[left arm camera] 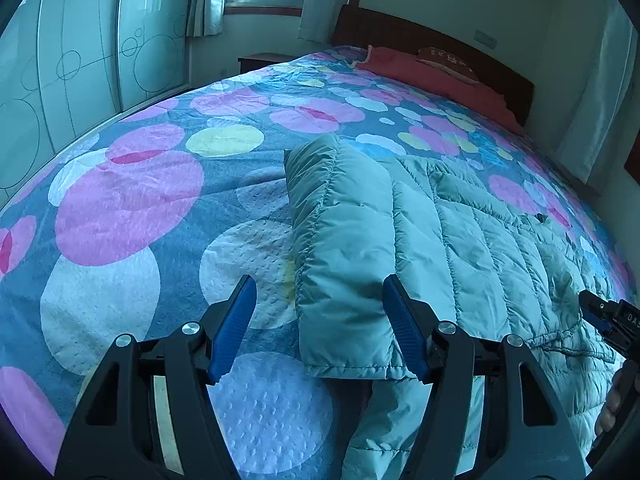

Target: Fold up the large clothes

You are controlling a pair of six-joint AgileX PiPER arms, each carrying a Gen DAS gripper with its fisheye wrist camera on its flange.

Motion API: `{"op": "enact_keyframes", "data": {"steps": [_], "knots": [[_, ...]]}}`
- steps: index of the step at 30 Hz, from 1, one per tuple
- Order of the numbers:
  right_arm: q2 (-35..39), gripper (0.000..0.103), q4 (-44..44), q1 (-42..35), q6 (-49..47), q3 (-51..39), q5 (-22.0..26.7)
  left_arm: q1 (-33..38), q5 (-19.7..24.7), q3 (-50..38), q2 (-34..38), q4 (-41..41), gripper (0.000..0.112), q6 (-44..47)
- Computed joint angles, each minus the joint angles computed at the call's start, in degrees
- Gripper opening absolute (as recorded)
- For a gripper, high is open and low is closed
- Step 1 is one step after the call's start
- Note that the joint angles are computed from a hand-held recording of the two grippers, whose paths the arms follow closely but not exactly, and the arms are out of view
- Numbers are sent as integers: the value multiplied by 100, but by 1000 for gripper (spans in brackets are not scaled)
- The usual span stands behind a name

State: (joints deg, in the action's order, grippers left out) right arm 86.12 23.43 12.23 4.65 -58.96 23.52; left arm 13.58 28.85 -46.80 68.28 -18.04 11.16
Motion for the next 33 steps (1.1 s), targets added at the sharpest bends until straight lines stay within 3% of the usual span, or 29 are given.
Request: {"op": "enact_keyframes", "data": {"steps": [8, 12, 18, 19, 21, 23, 28, 33], "knots": [[-24, 51, 441, 85, -107, 88, -176, 139, -5, 21, -13, -94, 65, 174], [-49, 51, 1020, 58, -693, 85, -86, 253, 7, 1, 28, -238, 65, 261], [490, 50, 496, 235, -162, -279, 51, 253, 18, 14, 8, -233, 65, 294], [543, 46, 268, 282, 49, -313, 48, 275, 31, 11, 14, -265, 65, 335], [567, 12, -434, 430, 546, -366, 20, 288, 52, -4, 25, -286, 65, 349], [510, 6, -511, 471, 478, -370, 54, 293, 60, -13, 29, -315, 65, 379], [-192, 5, -2076, 442, 1499, -39, -109, 199, 107, -104, 3, -331, 65, 391], [-671, 5, -2220, -412, 1137, 258, 70, -115, 121, -274, 152, -134, 65, 114]]}}
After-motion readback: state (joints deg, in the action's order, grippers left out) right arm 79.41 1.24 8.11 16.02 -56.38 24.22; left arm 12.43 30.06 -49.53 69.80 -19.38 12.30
